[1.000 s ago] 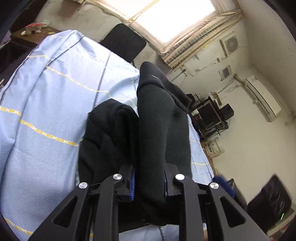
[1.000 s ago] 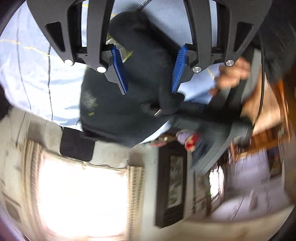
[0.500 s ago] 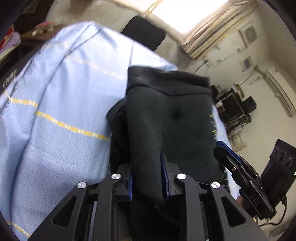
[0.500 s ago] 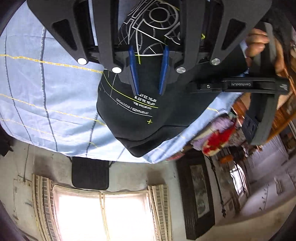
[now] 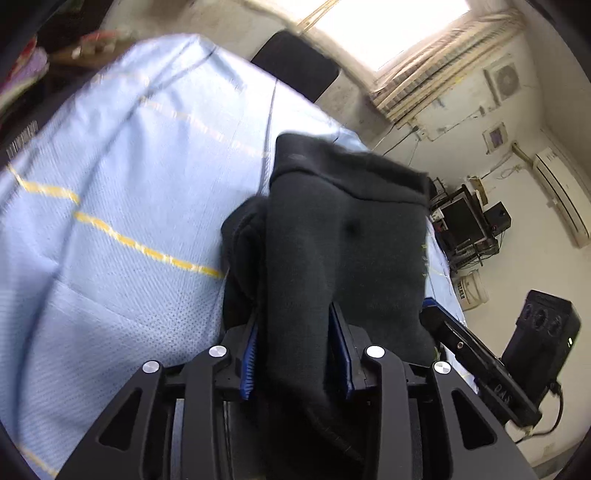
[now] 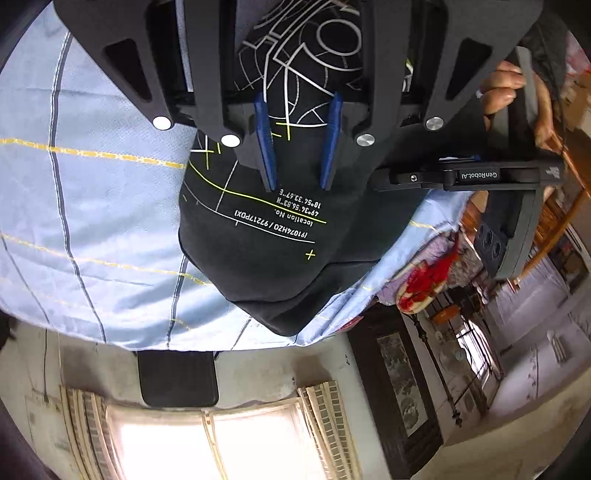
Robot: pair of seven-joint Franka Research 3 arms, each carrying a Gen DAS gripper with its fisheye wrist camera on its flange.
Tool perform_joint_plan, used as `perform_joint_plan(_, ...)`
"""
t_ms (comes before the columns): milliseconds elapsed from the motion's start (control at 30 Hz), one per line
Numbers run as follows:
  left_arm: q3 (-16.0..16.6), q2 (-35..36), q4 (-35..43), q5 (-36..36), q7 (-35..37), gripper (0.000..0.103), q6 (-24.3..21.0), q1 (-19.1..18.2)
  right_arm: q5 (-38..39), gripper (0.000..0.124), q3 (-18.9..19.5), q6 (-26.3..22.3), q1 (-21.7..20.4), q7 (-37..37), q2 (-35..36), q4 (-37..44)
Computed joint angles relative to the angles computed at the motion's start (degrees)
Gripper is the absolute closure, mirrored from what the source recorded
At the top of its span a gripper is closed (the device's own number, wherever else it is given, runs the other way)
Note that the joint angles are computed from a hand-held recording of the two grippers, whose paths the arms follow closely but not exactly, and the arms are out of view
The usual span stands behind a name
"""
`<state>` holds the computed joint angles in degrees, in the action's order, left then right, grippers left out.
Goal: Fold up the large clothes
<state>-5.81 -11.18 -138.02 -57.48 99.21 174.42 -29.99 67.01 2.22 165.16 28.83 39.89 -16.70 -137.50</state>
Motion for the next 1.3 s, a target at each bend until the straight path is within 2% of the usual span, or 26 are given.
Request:
perform_joint_plan(67, -3.0, -2.4, -2.03, 7.39, -6.34, 0.068, 2.02, 2.45, 1.97, 0.098, -1.06, -1.06, -0.03, -0.24, -2.62, -1.51)
perform_joint_plan(133, -3.87, -3.94, -3.24, 11.29, -9.61, 0.068, 2.88, 2.97, 3.02, 0.097, -1.52, -1.07, -0.03, -0.97, -5.62, -3.46)
perform_joint_plan(200, -6.52, -5.82, -5.09, 16.74, -14.68, 0.068, 3.27, 5.48, 1.72, 0.097, -1.24, -1.14, -0.22, -0.15, -8.56, -5.67)
perform_joint_plan(267, -6.43, -7.04, -6.31, 18.58, -16.67, 0.068, 3.96, 5.02, 0.8, 0.097, -1.13, -0.7, 0.46, -0.16, -11.63, -8.1)
perform_joint_plan(367, -3.95, -10.26, -9.84, 18.75, -17.39, 0.068, 5.62, 1.33, -1.07, 0.097, -0.94, -0.46, 2.05, 0.05, -15.12, -11.24)
perform_joint_plan(433, -4.03, -11.38, -11.02, 20.44, -18.93, 0.068, 5.12, 1.16, -3.34, 0.097, -0.85, -0.94, 2.95, 0.73, -16.25, -12.5)
perform_joint_plan(467, -5.45, -11.49, -10.87, 22.25, -20.69, 0.068, 3.97, 2.79, -5.12, 0.097, 0.12, -0.52, 3.0, 1.77, -16.39, -13.14)
perform_joint_plan(533, -11.46, -11.71, -10.77, 28.31, -26.97, 0.068, 0.15, 9.79, -6.86, 0.096, 1.0, 2.77, 4.14, 2.63, -16.37, -14.11)
perform_joint_plan(567, -13.09, -11.52, -10.56, 30.67, -29.45, 0.068, -1.55, 11.96, -7.69, 0.096, 0.82, 3.43, 4.87, 3.09, -16.08, -14.24)
perform_joint_plan(667, -12.75, -9.78, -9.57, 33.93, -33.29, 0.061, -4.42, 12.87, -9.81, 0.095, -0.73, 2.9, 6.6, 4.82, -14.58, -13.55)
perform_joint_plan(800, -12.22, -8.63, -9.36, 38.77, -37.7, 0.059, -5.77, 13.18, -11.93, 0.095, -1.59, 4.1, 8.28, 5.44, -11.68, -12.57)
perform_joint_plan(867, -12.07, -8.43, -9.07, 41.47, -39.98, 0.058, -6.36, 13.4, -9.14, 0.095, -4.56, 4.14, 11.06, 3.01, -10.0, -11.6)
perform_joint_plan(933, -12.84, -8.18, -8.48, 45.37, -43.19, 0.054, -7.39, 14.69, -6.33, 0.095, -5.73, 3.79, 12.07, 0.25, -9.16, -10.92)
perform_joint_plan(1067, -11.95, -7.62, -7.92, 50.33, -47.1, 0.05, -8.12, 14.25, -6.17, 0.095, -3.76, 3.16, 10.05, -0.08, -9.07, -10.65)
perform_joint_plan(1133, -10.75, -7.37, -7.58, 51.74, -48.32, 0.05, -7.95, 13.02, -6.31, 0.095, -3.74, 0.97, 9.02, 0.37, -9.42, -10.21)
perform_joint_plan(1233, -7.75, -8.22, -8.58, 52.49, -48.97, 0.05, -5.67, 10.13, -2.61, 0.095, -6.05, -4.15, 8.15, -1.28, -10.94, -9.57)
perform_joint_plan(1267, -7.66, -8.82, -8.91, 53.68, -49.96, 0.051, -5.05, 10.04, -1.42, 0.094, -6.62, -5.85, 7.5, -1.75, -11.58, -9.47)
perform_joint_plan(1300, -8.42, -9.65, -9.15, 55.68, -51.62, 0.052, -4.48, 10.87, -0.42, 0.085, -6.52, -6.15, 6.71, -2.11, -12.38, -9.78)
